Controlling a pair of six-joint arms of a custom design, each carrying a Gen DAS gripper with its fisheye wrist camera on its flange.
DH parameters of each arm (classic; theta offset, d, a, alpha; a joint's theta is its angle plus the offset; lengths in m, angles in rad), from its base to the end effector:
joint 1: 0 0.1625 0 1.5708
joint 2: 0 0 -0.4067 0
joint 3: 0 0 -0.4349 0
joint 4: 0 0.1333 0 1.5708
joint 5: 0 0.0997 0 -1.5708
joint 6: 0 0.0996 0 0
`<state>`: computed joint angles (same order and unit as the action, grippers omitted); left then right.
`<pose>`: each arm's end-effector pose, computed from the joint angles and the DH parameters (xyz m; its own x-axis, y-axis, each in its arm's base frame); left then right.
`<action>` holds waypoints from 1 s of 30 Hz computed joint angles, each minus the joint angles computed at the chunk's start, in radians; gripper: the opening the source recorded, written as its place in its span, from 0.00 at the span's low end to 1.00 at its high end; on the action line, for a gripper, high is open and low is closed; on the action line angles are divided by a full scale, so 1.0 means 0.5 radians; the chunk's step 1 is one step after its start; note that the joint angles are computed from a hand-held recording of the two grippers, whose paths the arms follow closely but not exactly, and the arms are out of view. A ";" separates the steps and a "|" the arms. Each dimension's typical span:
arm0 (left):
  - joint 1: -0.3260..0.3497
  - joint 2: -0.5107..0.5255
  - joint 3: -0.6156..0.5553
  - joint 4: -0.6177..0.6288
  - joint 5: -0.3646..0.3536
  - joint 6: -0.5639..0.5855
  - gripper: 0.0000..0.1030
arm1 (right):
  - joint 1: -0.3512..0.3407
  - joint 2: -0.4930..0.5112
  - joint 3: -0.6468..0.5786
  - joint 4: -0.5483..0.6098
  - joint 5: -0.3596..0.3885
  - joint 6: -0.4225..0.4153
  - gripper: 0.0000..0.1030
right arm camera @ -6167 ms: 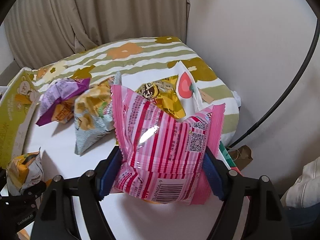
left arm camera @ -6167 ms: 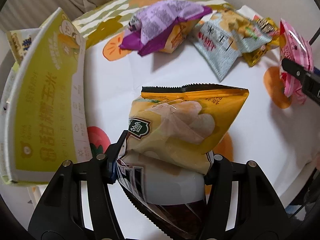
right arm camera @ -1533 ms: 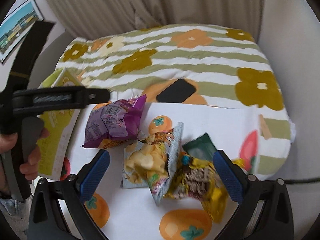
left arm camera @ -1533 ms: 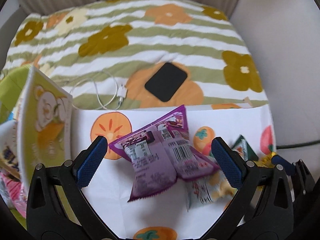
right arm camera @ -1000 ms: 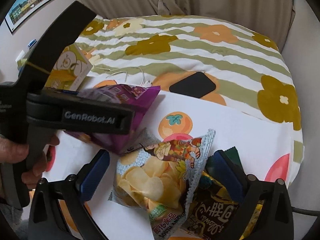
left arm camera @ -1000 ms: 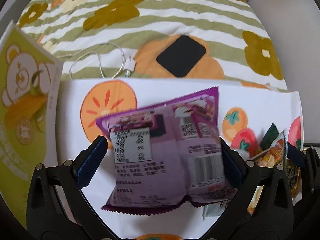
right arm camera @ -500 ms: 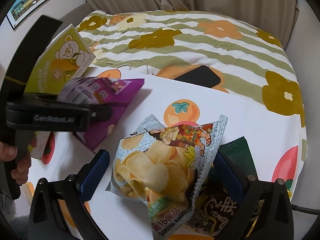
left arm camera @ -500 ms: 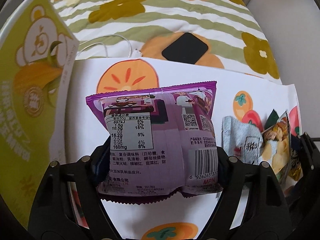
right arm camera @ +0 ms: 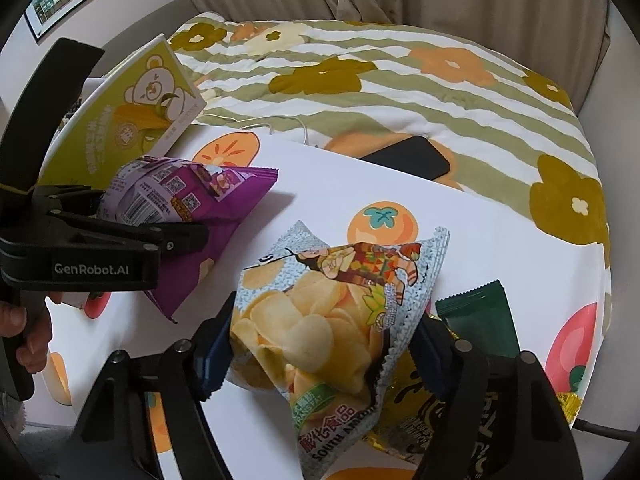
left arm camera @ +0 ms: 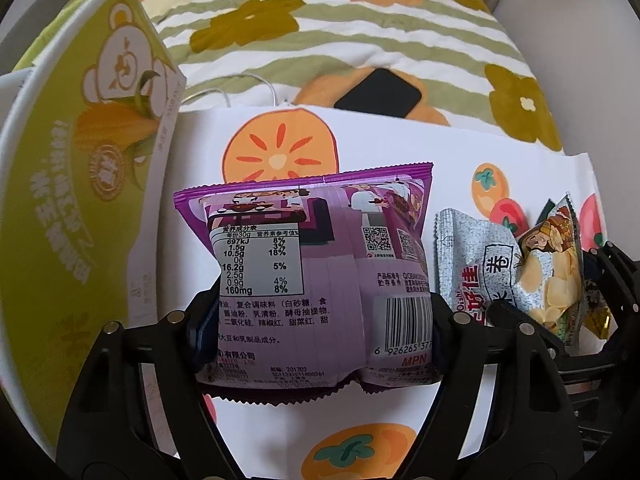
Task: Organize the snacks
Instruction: 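Grasp the purple packet with the left tool while the right tool grasps the grey-green chip bag, then carry both packets over the box and release them inside with both tools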
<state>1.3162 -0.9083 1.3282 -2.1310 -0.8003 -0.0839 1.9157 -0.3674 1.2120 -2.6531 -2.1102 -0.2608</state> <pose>0.0057 -0.7827 0.2490 -0.7373 0.0059 -0.6755 0.1883 0.9621 -0.1971 0.3428 -0.7113 -0.0762 -0.7350 -0.4062 0.5430 -0.5362 0.8383 -0.0988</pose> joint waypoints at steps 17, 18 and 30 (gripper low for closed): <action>-0.191 -0.391 0.242 -0.435 -0.149 0.382 0.72 | 0.210 -0.099 0.017 -0.152 -0.069 0.092 0.67; -0.201 -0.422 0.239 -0.430 -0.146 0.398 0.72 | 0.228 -0.095 0.001 -0.145 -0.067 0.098 0.67; -0.139 -0.633 -0.002 -0.347 -0.132 0.583 0.72 | 0.503 0.285 -0.622 -0.034 -0.019 0.137 0.67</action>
